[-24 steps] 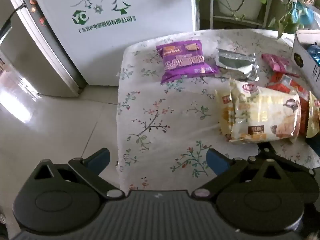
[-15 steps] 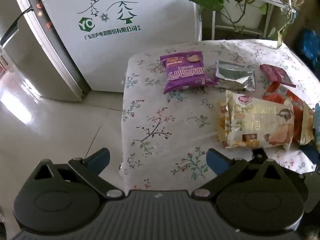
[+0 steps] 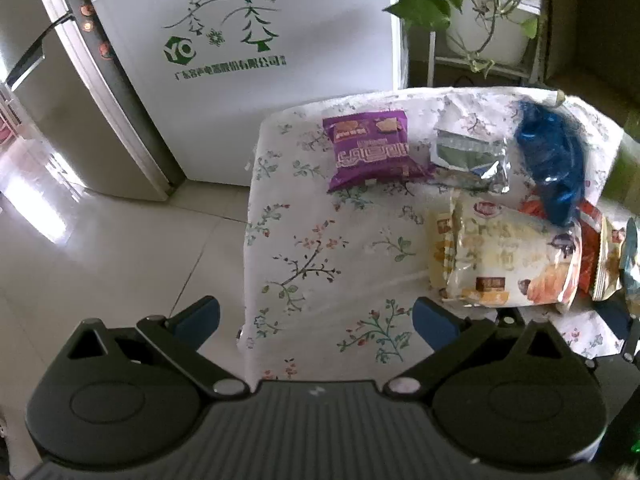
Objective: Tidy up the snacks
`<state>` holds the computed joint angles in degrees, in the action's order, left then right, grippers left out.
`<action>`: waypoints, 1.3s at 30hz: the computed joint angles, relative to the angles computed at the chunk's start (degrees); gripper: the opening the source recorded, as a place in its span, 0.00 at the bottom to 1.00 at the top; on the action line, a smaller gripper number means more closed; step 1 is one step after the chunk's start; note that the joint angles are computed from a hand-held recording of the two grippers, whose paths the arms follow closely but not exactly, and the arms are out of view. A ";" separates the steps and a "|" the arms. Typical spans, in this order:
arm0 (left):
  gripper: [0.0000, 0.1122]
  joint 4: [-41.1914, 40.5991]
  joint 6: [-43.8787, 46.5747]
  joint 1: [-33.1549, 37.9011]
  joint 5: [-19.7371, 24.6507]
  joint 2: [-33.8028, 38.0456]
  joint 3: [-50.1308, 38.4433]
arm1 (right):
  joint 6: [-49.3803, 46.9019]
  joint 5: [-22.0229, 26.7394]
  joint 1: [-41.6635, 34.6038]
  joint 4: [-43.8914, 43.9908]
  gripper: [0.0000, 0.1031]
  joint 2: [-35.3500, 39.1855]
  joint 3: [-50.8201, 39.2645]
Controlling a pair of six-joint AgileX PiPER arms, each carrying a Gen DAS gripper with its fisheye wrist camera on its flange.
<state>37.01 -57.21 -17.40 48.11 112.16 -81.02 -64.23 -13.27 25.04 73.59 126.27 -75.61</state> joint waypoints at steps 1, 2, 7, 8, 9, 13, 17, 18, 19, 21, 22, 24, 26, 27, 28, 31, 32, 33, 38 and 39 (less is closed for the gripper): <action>0.91 0.09 -0.15 -0.08 0.12 -0.33 0.02 | 0.27 -0.05 0.07 -0.19 1.00 -0.10 0.17; 0.91 0.13 -0.31 -0.16 0.10 -0.79 0.18 | 0.26 -0.05 0.06 -0.19 1.00 -0.14 0.20; 0.91 0.33 -2.08 -0.41 -1.66 -4.06 3.24 | 0.16 -0.36 0.36 0.15 1.00 -0.19 0.32; 0.91 0.11 -2.11 -0.44 -1.95 -4.58 3.63 | 0.04 -0.37 0.39 0.29 1.00 -0.15 0.26; 0.91 -0.07 -2.03 -0.51 -2.27 -5.11 4.03 | -0.56 -0.27 0.32 0.84 1.00 0.08 -0.11; 0.91 -0.28 -2.84 -1.14 -3.63 -7.20 6.10 | -0.74 -0.17 0.24 0.99 1.00 0.10 -0.19; 0.91 0.17 -3.76 -1.62 -4.74 -9.22 8.29 | -0.44 -0.22 0.25 0.67 1.00 0.08 -0.09; 0.91 0.44 -3.94 -1.66 -4.68 -9.37 8.40 | -0.31 -0.15 0.19 0.55 1.00 0.14 -0.14; 0.91 0.54 -4.09 -1.61 -4.60 -9.48 8.45 | -0.28 -0.16 0.20 0.52 1.00 0.13 -0.13; 0.91 0.74 -4.71 -1.26 -5.25 -10.57 9.66 | -0.69 -0.20 0.27 0.97 1.00 0.22 -0.26; 0.91 0.82 -4.90 -1.13 -5.37 -10.79 9.79 | -0.74 -0.24 0.31 1.03 1.00 0.20 -0.26; 0.91 1.15 -5.24 -1.09 -5.35 -11.02 9.85 | -0.45 -0.18 0.23 0.71 1.00 0.09 -0.11; 0.91 1.62 -5.39 -1.32 -5.14 -10.88 9.70 | -0.36 -0.12 0.16 0.59 1.00 0.02 -0.05; 0.91 1.71 -5.30 -1.41 -5.07 -10.78 9.66 | -0.31 -0.15 0.17 0.53 1.00 0.01 -0.01; 0.91 1.67 -5.20 -1.46 -5.08 -10.67 9.62 | -0.08 -0.16 0.17 0.30 1.00 -0.02 0.05; 0.91 1.21 -5.03 -1.48 -5.46 -10.61 9.65 | -0.14 -0.14 0.14 0.34 1.00 -0.10 0.13; 0.91 1.24 -5.08 -1.54 -5.50 -10.58 9.66 | -0.17 -0.13 0.13 0.37 1.00 -0.12 0.14; 0.91 1.28 -5.10 -1.60 -5.41 -10.48 9.57 | -0.17 -0.14 0.13 0.35 1.00 -0.16 0.18; 0.91 1.18 -5.12 -1.68 -5.63 -10.34 9.65 | -0.90 -0.15 0.20 1.14 1.00 0.10 -0.22; 0.91 1.06 -5.01 -1.65 -5.71 -10.36 9.70 | -1.12 -0.09 0.19 1.35 1.00 0.08 -0.26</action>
<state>38.08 -62.22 -19.05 42.40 101.80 -71.31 -65.35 -13.36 25.23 74.94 126.35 -75.87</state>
